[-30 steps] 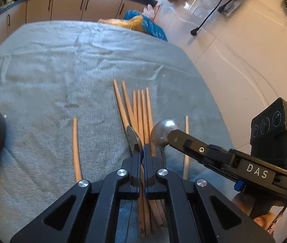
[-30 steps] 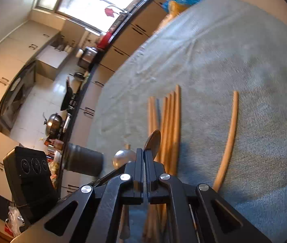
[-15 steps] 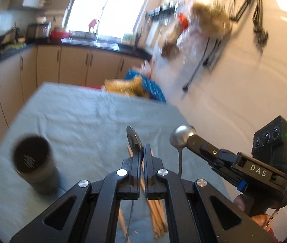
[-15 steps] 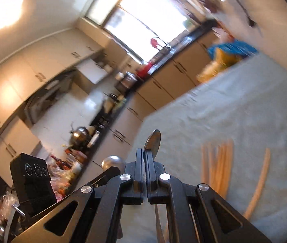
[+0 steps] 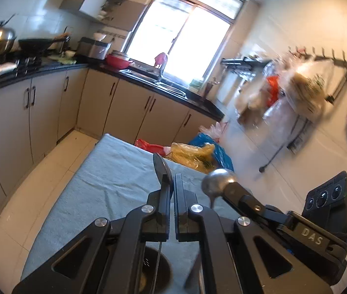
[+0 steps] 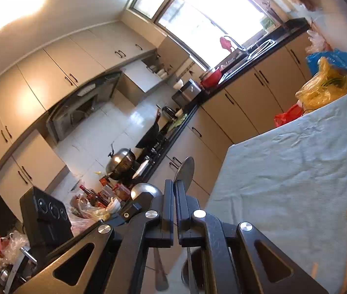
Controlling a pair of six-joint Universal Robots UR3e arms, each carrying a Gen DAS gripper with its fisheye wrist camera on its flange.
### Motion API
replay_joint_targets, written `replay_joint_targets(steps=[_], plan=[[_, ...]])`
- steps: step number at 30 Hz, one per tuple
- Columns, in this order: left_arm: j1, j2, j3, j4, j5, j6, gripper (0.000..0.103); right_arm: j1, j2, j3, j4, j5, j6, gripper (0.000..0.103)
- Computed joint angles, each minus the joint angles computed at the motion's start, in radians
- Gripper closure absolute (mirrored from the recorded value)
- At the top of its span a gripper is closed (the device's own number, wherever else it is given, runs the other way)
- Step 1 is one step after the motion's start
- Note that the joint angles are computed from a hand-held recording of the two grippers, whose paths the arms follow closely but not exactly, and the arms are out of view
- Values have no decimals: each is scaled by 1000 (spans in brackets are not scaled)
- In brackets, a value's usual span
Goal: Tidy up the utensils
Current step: 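Carry both held spoons up to the black utensil holder cup, then open the left tool over the cup while the right tool releases its spoon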
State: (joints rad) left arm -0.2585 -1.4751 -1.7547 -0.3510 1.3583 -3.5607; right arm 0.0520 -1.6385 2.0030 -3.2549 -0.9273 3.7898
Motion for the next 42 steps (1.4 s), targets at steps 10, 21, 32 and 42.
replay_joint_targets(steps=[10, 21, 32, 42], plan=[[124, -8, -243, 290, -179, -19, 101, 181, 233, -130, -16, -232, -136, 100], [131, 76, -356, 327, -197, 19, 101, 166, 119, 24, -34, -215, -223, 100], [93, 258, -434, 141, -180, 95, 101, 131, -121, 200, 42, -149, -287, 100], [76, 374, -524, 91, -140, 80, 101, 141, -219, 317, 88, -162, -299, 100]])
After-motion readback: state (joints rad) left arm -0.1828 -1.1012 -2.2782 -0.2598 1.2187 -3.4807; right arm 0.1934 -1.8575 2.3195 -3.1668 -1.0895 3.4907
